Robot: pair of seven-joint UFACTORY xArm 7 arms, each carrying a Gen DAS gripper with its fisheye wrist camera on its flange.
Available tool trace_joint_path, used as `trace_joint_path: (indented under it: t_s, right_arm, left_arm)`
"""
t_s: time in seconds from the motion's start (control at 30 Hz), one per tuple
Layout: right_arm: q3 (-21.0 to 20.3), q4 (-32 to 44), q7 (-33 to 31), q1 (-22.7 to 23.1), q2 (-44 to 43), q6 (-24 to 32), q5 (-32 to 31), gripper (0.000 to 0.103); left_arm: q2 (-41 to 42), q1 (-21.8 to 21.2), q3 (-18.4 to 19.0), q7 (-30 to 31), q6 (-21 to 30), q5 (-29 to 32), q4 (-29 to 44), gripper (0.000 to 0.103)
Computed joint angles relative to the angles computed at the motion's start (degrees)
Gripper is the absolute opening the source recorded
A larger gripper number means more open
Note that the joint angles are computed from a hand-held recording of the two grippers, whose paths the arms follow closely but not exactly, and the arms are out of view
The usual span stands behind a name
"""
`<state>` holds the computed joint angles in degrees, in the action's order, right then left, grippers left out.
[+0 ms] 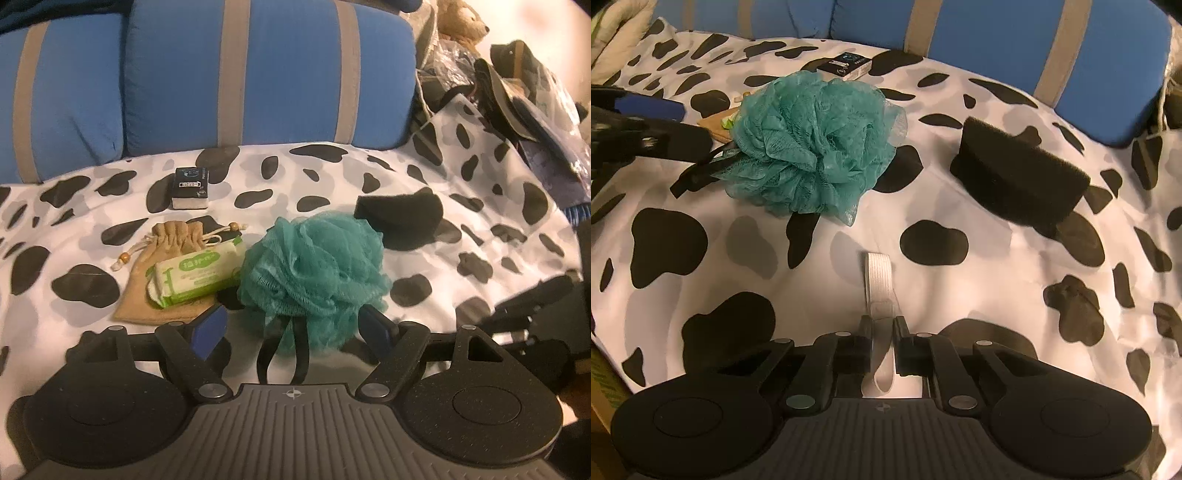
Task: Organize soft objects
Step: 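Close the left tool on the teal mesh loofah and lift it, then carry the loofah with the left tool and the strap with the right tool to the box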
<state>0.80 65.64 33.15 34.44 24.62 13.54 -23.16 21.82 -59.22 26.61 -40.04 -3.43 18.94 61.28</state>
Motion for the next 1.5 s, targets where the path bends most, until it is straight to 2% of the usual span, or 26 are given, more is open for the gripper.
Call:
trace_joint_path:
  t_s: [0.1, 0.17, 0.23, 0.33, 0.43, 0.5, 0.6, 0.73, 0.8, 0.87, 0.97, 1.07, 1.23, 1.5]
  right_arm:
    - [0.0, -1.0, 0.9, -0.1, -1.7, 0.6, 0.6, 0.004]
    - [0.2, -2.2, 2.0, -0.4, -3.5, 0.7, 0.8, 0.004]
    - [0.6, -3.6, 2.7, -1.1, -5.4, 0.5, 1.0, 0.003]
    - [0.8, -5.7, 4.7, -1.8, -8.0, -0.4, 0.4, 0.003]
    - [0.5, -7.7, 8.0, -2.2, -10.6, -1.0, -1.4, 0.003]
    - [0.6, -9.1, 10.1, -2.7, -12.2, -1.8, -2.7, 0.003]
    - [1.6, -10.8, 12.0, -4.0, -13.9, -3.2, -3.4, 0.003]
    - [3.1, -11.9, 12.0, -5.6, -14.7, -4.8, -3.2, 0.003]
    - [3.5, -12.0, 11.7, -6.0, -14.7, -5.7, -3.0, 0.003]
    - [3.5, -12.0, 11.7, -6.0, -14.7, -6.3, -2.9, 0.003]
    - [3.4, -11.9, 11.3, -5.7, -14.5, -7.2, -2.8, 0.003]
    - [2.7, -11.5, 12.2, -4.8, -14.4, -7.3, -3.9, 0.003]
    - [1.9, -10.5, 13.6, -3.8, -13.8, -7.1, -5.9, 0.003]
    - [1.0, -8.6, 15.4, -2.2, -12.7, -6.9, -8.4, 0.003]
  left_arm:
    - [0.9, 6.5, -6.6, 1.9, -1.5, -2.3, 1.5, 0.084]
    - [1.8, 11.9, -12.2, 4.1, -4.0, -4.0, 2.5, 0.100]
    - [3.1, 15.2, -16.0, 6.3, -3.1, -5.0, 4.7, 0.103]
    - [5.7, 17.8, -19.0, 9.3, 0.1, -7.0, 8.5, 0.103]
    - [8.6, 24.6, -26.7, 12.4, 3.1, -9.9, 12.4, 0.103]
    - [10.8, 25.5, -27.7, 12.9, 5.6, -11.2, 15.3, 0.103]
    - [13.5, 29.6, -32.5, 15.1, 7.3, -13.6, 18.4, 0.103]
    - [15.1, 31.5, -34.8, 16.3, 9.1, -16.3, 20.4, 0.103]
    - [15.0, 34.4, -38.1, 18.4, 10.0, -18.0, 20.4, 0.087]
    - [14.2, 34.5, -38.3, 19.3, 10.4, -18.9, 20.0, 0.068]
    - [12.0, 33.4, -36.9, 20.0, 9.9, -18.8, 18.0, 0.053]
    - [10.0, 34.7, -38.1, 21.4, 7.9, -19.6, 15.4, 0.042]
    - [5.7, 36.1, -39.3, 23.1, 2.5, -20.3, 10.1, 0.037]
    - [-1.6, 34.7, -36.9, 23.8, -3.8, -19.2, 1.6, 0.035]
